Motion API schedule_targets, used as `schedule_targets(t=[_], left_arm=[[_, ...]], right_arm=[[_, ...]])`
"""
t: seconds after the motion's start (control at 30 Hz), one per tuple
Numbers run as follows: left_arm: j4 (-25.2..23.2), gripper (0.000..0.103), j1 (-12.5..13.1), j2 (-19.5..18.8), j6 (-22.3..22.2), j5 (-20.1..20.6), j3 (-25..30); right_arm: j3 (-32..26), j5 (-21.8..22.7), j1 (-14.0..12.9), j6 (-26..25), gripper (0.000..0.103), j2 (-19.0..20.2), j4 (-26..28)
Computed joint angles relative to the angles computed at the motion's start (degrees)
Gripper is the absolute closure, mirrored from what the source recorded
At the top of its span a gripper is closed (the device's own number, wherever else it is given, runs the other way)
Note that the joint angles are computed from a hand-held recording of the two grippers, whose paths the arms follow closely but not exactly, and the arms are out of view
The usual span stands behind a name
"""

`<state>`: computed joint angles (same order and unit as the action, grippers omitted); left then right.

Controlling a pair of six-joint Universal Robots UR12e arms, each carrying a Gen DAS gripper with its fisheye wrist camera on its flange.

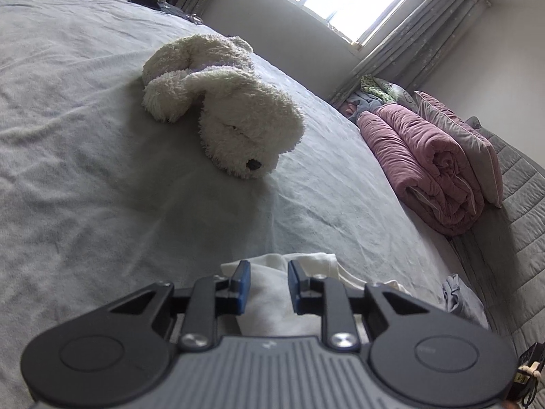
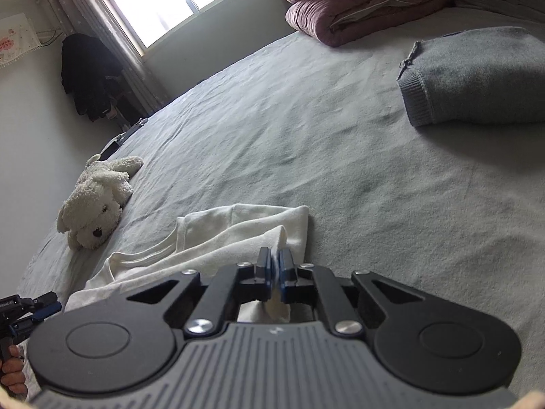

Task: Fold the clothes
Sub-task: 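Open the right gripper and pull both grippers back from the shirt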

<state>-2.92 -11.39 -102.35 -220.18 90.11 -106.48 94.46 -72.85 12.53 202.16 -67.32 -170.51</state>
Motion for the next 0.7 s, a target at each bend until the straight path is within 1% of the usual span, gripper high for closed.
schedule_targets(t=[0.03, 0.1, 0.17, 0.23, 0.33, 0.4, 0.43, 0.47, 0.53, 0.57, 0.67, 0.7], left_arm=[[0.24, 0.081, -0.16, -0.06, 1.10, 0.11, 0.10], [0.83, 0.085, -0.33, -0.31, 3.36, -0.69, 0.34], [1.32, 0.086, -0.51, -0.69, 5.50, -1.44, 0.63], [0.97, 0.086, -0.83, -1.11, 7.22, -1.53, 1.00], [-1.93, 0.086, -1.50, -1.72, 9.80, 0.14, 1.83], [-4.30, 0.087, -2.09, -2.08, 11.94, 2.52, 2.10], [-5.36, 0.089, -2.40, -2.28, 13.02, 3.78, 2.23], [-5.56, 0.092, -2.78, -2.42, 14.48, 5.28, 2.19], [-5.93, 0.092, -3.29, -2.44, 15.89, 7.24, 2.26], [-6.53, 0.092, -3.37, -2.26, 15.87, 7.55, 2.42], [-6.96, 0.092, -3.87, -1.80, 16.95, 8.89, 2.76], [-6.60, 0.092, -4.06, -1.68, 17.67, 9.22, 2.76]], right_arm=[[0.05, -0.06, 0.01, 0.08, 0.088, -0.06, -0.29], [0.18, -0.59, 0.08, 0.29, 0.087, -0.19, -1.28], [0.26, -1.74, 0.29, 0.20, 0.086, -0.31, -2.63], [0.11, -2.90, 0.70, -1.56, 0.086, -0.39, -3.22], [-0.30, -3.95, 1.40, -5.17, 0.086, -0.29, -3.56], [-0.55, -3.77, 1.72, -7.51, 0.086, -0.05, -3.23], [-0.68, -3.44, 1.80, -8.25, 0.086, 0.10, -2.84], [-0.88, -2.86, 1.80, -8.86, 0.086, 0.31, -1.95], [-1.32, -2.31, 1.86, -10.09, 0.086, 0.75, 0.17], [-1.33, -2.47, 1.89, -10.23, 0.088, 0.86, 0.58], [-1.09, -2.67, 1.95, -10.09, 0.088, 0.85, 0.84], [-0.85, -2.52, 1.96, -9.82, 0.085, 0.60, 0.44]])
